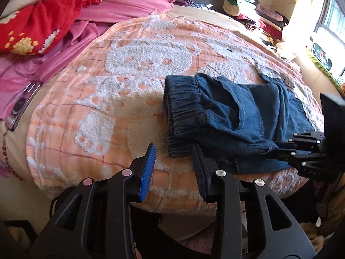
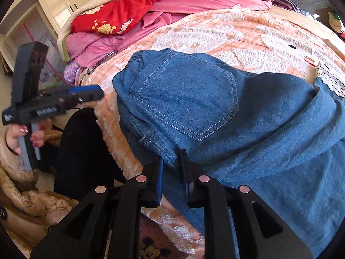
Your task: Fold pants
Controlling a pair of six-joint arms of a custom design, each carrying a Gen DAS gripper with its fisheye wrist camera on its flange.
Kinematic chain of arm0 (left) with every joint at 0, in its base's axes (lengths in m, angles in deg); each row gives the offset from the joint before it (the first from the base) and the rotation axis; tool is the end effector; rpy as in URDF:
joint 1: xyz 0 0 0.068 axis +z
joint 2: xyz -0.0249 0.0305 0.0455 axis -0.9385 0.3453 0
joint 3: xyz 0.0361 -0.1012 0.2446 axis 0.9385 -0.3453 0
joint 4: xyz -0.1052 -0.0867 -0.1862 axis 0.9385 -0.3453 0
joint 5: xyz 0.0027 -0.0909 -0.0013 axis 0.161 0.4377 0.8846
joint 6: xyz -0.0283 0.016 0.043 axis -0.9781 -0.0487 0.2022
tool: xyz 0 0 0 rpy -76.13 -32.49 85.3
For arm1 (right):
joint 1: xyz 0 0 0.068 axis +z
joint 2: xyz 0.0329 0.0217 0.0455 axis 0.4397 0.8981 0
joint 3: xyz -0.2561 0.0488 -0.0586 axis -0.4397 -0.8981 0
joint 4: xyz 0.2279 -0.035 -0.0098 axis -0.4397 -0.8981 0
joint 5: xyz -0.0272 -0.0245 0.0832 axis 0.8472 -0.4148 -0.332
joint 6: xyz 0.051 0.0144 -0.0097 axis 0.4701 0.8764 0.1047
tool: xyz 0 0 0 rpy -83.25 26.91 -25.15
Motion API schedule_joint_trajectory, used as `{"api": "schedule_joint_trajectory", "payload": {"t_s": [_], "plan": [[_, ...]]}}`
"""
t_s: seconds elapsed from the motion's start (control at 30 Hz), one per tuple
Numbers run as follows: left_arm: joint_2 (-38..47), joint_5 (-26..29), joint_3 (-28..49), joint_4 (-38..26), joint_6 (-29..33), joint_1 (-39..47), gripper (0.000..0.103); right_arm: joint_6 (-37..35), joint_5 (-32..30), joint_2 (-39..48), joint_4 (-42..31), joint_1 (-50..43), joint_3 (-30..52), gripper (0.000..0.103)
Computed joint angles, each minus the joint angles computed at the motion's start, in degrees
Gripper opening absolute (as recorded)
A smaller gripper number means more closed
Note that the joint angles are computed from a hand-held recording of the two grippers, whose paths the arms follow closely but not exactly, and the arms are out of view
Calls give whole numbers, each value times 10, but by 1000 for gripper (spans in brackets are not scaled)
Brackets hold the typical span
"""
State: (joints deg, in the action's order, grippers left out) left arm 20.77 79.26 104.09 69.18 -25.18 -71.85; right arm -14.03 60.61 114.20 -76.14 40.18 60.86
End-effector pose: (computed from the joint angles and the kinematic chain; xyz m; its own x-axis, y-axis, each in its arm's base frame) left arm 0.2621 -0.0186 0.1438 -0.7975 0.1321 -0.5887 0.2683 0.9516 -0.1500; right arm 0.2375 0.0740 0.0932 -0.7777 -0.3021 -0.5513 -0.5109 0.8147 0.2743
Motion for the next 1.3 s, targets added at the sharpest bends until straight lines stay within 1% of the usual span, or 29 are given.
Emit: {"api": "schedule_joint_trajectory", "payload": {"t_s": [0.1, 0.23, 0.33, 0.4, 0.43, 0.53, 0.6, 0.67, 0.73, 0.83, 0.87, 0.93, 1.03, 1.07, 1.1, 1.13, 1.17, 1.2, 1.27, 1.3], "plan": [[-36, 19, 7, -19, -14, 9, 28, 4, -3, -4, 12, 0, -13, 15], [-26, 27, 32, -13, -38, -44, 28, 14, 3, -10, 21, 9, -23, 15], [21, 35, 56, -1, -51, -86, 28, 17, 13, -22, 20, 18, -30, 15], [68, 2, 82, -17, -54, -114, 28, 23, 13, -33, 18, 17, -38, 16], [83, -9, 82, -9, -51, -123, 28, 24, 8, -43, 16, 13, -44, 17], [110, -28, 74, 5, -45, -134, 28, 30, -12, -85, 8, -4, -62, 24], [112, -37, 61, 17, -43, -140, 28, 46, -23, -117, 20, -17, -75, 32], [110, -41, 50, 25, -43, -143, 28, 63, -8, -130, 43, -16, -82, 37], [113, -43, 49, 26, -43, -145, 28, 65, 23, -103, 63, -1, -72, 39], [116, -49, 49, 28, -41, -149, 28, 65, 84, -10, 51, 13, -22, 39], [117, -49, 49, 29, -40, -149, 28, 67, 83, 20, 44, 10, -6, 39], [116, -49, 55, 20, -42, -149, 28, 75, 66, 45, 70, -2, -10, 39], [78, -34, 52, 4, -49, -142, 28, 74, 21, 0, 70, -38, -32, 39], [63, -28, 52, -2, -51, -141, 28, 68, 11, -25, 73, -58, -46, 41], [46, -22, 52, -5, -52, -140, 29, 62, 6, -55, 61, -77, -52, 46], [33, -15, 55, -10, -53, -142, 30, 56, 7, -80, 53, -95, -54, 49], [26, -10, 62, -13, -55, -147, 34, 46, 7, -105, 36, -117, -50, 52], [24, -6, 70, -15, -57, -156, 38, 38, 7, -121, 19, -137, -42, 52], [35, -2, 95, -19, -59, -178, 38, 21, 28, -127, -11, -172, -13, 52], [46, -1, 110, -22, -62, -192, 38, 16, 42, -115, -21, -182, 12, 52]]}}
